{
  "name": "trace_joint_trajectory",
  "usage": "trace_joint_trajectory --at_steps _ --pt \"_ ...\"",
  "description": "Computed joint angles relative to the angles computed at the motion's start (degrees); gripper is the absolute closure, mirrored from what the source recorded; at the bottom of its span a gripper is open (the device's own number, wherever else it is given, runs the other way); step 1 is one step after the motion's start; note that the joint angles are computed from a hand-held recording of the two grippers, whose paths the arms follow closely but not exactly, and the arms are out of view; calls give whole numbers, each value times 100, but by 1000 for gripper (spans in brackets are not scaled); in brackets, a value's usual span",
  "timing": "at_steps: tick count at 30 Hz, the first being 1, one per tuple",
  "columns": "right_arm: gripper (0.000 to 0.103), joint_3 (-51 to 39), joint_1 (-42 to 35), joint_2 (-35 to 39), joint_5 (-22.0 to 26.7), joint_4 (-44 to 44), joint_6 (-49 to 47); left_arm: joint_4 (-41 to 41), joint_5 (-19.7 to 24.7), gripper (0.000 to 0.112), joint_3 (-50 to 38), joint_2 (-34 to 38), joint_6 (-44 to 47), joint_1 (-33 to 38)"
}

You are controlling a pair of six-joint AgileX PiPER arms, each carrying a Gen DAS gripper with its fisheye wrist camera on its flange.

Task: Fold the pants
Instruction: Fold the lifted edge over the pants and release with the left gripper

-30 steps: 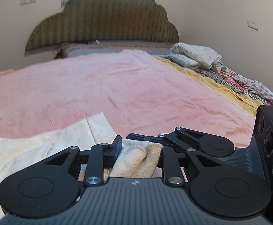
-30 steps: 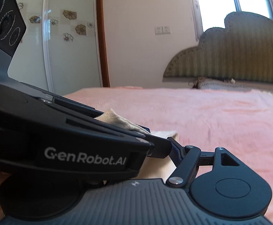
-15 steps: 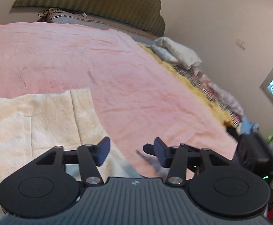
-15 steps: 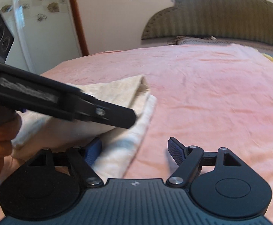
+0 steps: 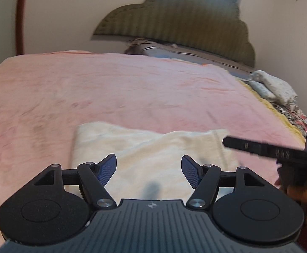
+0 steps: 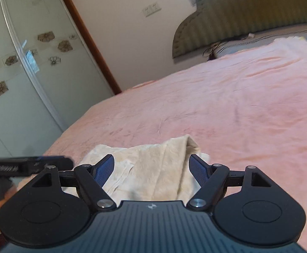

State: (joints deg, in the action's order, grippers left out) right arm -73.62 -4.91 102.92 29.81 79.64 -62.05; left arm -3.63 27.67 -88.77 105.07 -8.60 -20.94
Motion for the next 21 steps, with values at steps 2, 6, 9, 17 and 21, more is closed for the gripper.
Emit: trace_joint_trajectory --at_steps 2,6,9,17,21 --pt "27 -565 -30 438 171 -492 699 189 -39 42 180 -73 -195 120" --pt "86 -968 -71 790 357 -779 1122 146 -99 42 476 -216 -346 389" --pt "90 -450 186 335 -520 -1261 1067 -80 -107 42 516 -184 -237 510" --pt "71 428 666 -485 -2082 -2400 1905 139 -608 42 1182 -613 110 218" --pt "71 1153 720 -1350 -1036 -906 -176 -979 -847 42 1666 -915 1807 161"
